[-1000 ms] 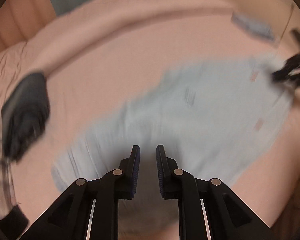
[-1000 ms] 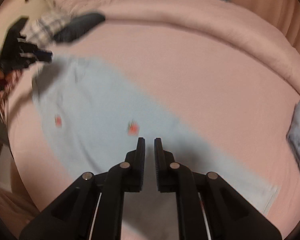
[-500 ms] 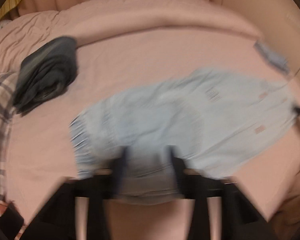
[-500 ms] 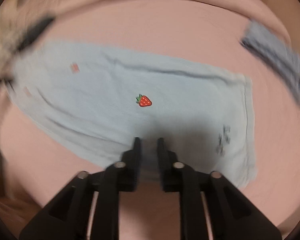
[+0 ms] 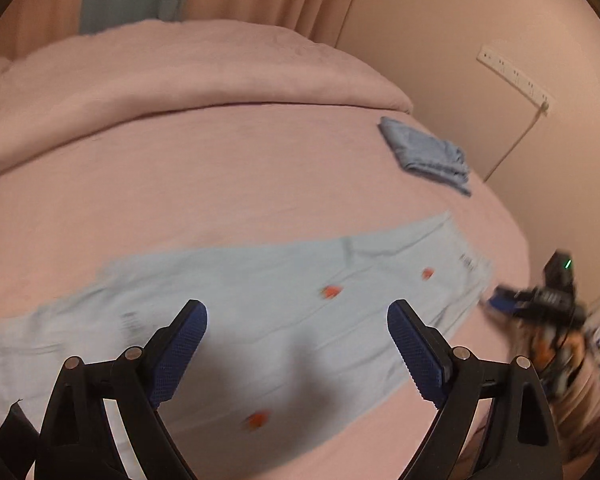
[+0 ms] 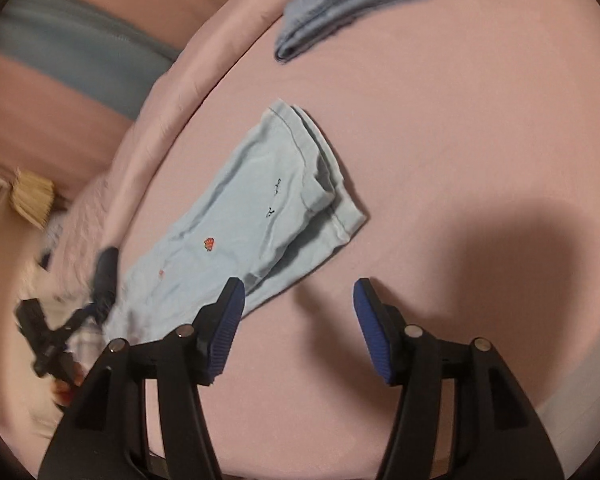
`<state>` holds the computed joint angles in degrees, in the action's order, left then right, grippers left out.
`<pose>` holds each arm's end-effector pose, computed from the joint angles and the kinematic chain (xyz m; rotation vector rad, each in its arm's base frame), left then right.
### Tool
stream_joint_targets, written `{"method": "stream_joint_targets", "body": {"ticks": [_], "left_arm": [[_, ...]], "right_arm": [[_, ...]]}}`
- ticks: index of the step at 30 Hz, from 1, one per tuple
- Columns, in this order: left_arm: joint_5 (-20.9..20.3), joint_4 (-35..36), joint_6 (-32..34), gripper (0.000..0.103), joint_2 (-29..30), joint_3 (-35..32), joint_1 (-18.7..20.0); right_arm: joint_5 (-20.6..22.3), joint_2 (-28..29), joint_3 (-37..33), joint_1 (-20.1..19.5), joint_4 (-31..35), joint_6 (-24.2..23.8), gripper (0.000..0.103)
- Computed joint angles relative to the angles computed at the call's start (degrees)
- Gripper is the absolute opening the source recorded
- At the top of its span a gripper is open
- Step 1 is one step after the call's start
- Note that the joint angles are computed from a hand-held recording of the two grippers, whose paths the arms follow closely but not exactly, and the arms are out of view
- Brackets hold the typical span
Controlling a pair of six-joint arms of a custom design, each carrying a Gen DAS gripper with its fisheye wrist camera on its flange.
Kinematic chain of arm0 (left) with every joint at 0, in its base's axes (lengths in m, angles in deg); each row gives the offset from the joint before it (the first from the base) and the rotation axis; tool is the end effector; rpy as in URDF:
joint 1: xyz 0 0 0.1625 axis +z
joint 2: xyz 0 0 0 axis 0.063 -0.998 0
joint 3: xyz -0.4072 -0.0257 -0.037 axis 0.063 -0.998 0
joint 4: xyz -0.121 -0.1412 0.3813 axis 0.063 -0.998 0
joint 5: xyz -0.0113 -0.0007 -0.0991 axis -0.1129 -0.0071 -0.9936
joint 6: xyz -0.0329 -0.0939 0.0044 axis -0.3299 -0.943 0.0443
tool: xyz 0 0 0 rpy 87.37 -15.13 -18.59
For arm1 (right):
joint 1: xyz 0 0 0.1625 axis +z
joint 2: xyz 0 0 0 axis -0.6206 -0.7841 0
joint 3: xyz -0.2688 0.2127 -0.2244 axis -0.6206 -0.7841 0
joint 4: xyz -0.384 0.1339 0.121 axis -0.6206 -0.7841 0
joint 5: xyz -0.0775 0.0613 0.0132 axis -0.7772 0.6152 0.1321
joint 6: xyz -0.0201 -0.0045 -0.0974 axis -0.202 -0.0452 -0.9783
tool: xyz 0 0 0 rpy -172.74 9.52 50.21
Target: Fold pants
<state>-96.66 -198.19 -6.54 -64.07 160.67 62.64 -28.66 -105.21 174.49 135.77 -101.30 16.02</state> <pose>-0.1342 -0.7058 0.2808 0.8723 2.7077 -0.4837 0.1655 -0.4951 0.2268 -0.4423 -2.7451 1.0808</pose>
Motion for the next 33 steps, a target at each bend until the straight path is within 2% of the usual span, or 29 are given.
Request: {"method": "stream_joint_targets", "body": {"ticks": [3,7,9,10,11,12,15,17,18,22,24,28,33], "left_arm": [[-2.4,0.1,-3.3,0.092,1.7,-0.8,-1.0],[-3.0,2.3,-6.8,0.092,4.1,-3.1,-1.4],[-2.8,4.9,-7.8,0.092,6.4,-5.6,-1.7],[-2.0,5.6,-7.7,0.092,7.2,-6.4,-2.0],[-1.7,6.2,-7.3,0.092,7.7,-6.9,-2.3],[-2.0,6.8,-7.0,0.092,8.2,-7.5,-2.5],[-4.5,9.1,-6.9,0.092,9.5,-9.8,-2.6],[-6.9,12.2,-8.1,0.092,10.7,-12.3,-2.5],[-8.4,13.9,-9.2,0.092,11.4,-13.9,-2.4],[-17.4,17.4,-14.6,0.093,13.1,-18.3,-1.4],[-21.4,17.9,-16.5,0.098,13.2,-19.2,-1.0],[-21.4,19.4,-16.7,0.098,13.6,-20.1,-1.8],[-22.0,23.0,-18.5,0.098,17.2,-23.7,-1.4]], "right_arm": [[0.8,1.6,0.8,-0.2,-4.5,2.5,0.057],[1.8,5.5,-1.3,-0.7,-11.2,6.0,0.058],[-1.0,6.4,-2.4,0.1,-11.2,5.4,0.057],[-2.6,7.3,-3.6,0.9,-10.7,5.1,0.047],[-3.8,7.3,-4.1,1.0,-10.3,4.4,0.021],[-5.2,7.9,-4.9,1.5,-9.5,4.4,0.013],[-5.1,8.1,-4.9,1.2,-10.3,4.2,0.007],[-7.5,8.1,-5.3,2.0,-10.4,-0.1,0.007],[-11.0,9.3,-6.8,4.1,-10.3,-4.7,0.007],[-16.8,13.8,-11.2,10.2,-12.7,-20.7,0.006],[-19.5,17.2,-15.0,13.5,-11.5,-28.5,0.006],[-20.1,20.3,-17.6,16.3,-10.1,-35.8,0.006],[-20.3,24.1,-19.9,17.9,-8.8,-40.8,0.006]]}}
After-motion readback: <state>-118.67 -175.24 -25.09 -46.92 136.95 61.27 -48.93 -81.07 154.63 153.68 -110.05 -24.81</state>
